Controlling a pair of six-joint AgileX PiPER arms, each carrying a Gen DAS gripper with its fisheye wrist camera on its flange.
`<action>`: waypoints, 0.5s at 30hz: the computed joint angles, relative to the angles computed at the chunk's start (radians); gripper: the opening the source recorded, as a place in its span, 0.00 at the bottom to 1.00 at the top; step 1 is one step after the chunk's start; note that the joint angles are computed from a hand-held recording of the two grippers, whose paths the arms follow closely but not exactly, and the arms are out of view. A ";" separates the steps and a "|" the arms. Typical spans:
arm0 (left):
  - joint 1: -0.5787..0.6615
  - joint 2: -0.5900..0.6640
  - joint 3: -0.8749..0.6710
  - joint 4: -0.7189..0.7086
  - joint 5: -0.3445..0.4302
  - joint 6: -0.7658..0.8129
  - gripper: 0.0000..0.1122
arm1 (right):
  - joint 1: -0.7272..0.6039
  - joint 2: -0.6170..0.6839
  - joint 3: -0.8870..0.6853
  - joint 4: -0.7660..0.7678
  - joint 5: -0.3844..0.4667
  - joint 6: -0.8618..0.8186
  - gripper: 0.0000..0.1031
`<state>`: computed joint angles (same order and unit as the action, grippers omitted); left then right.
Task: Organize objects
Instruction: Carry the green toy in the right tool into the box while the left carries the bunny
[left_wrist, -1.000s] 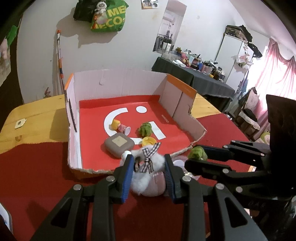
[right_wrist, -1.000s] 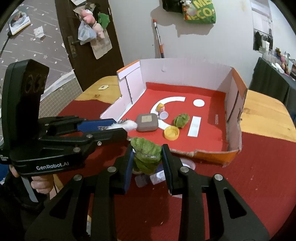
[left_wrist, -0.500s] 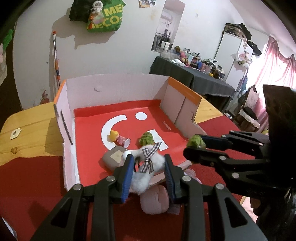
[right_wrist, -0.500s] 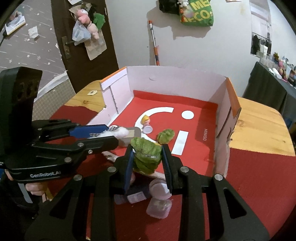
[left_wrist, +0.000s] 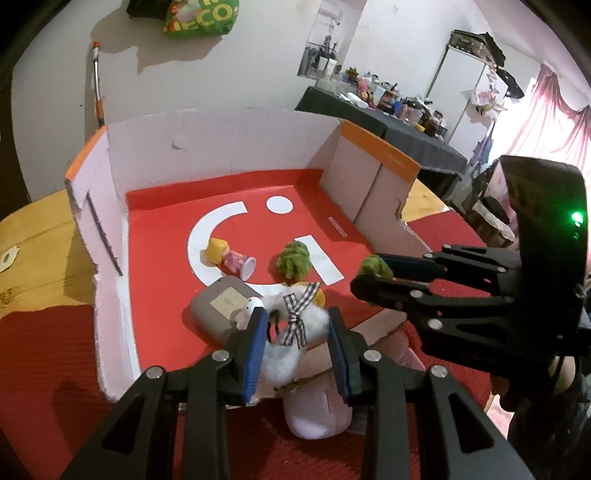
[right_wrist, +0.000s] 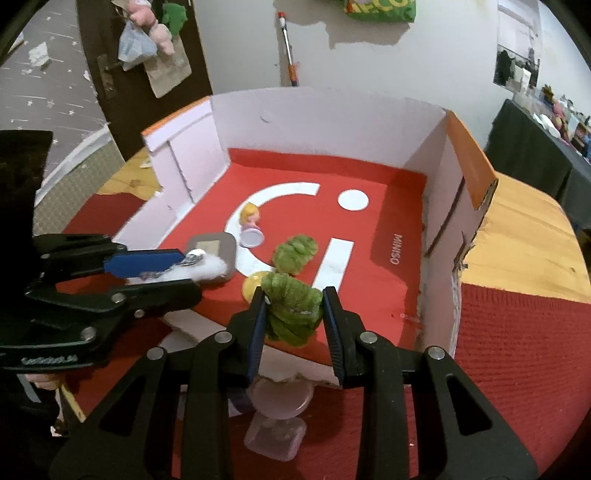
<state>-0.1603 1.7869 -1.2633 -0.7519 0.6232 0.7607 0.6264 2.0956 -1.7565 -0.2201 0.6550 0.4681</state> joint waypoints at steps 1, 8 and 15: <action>-0.004 0.001 -0.002 0.007 -0.001 -0.002 0.30 | -0.002 0.006 -0.006 0.002 0.005 -0.001 0.27; -0.029 0.016 -0.024 0.079 0.007 -0.028 0.30 | -0.013 0.043 -0.041 0.017 0.029 -0.019 0.27; -0.021 0.027 -0.029 0.090 -0.004 -0.031 0.30 | -0.016 0.064 -0.062 0.022 0.041 -0.031 0.27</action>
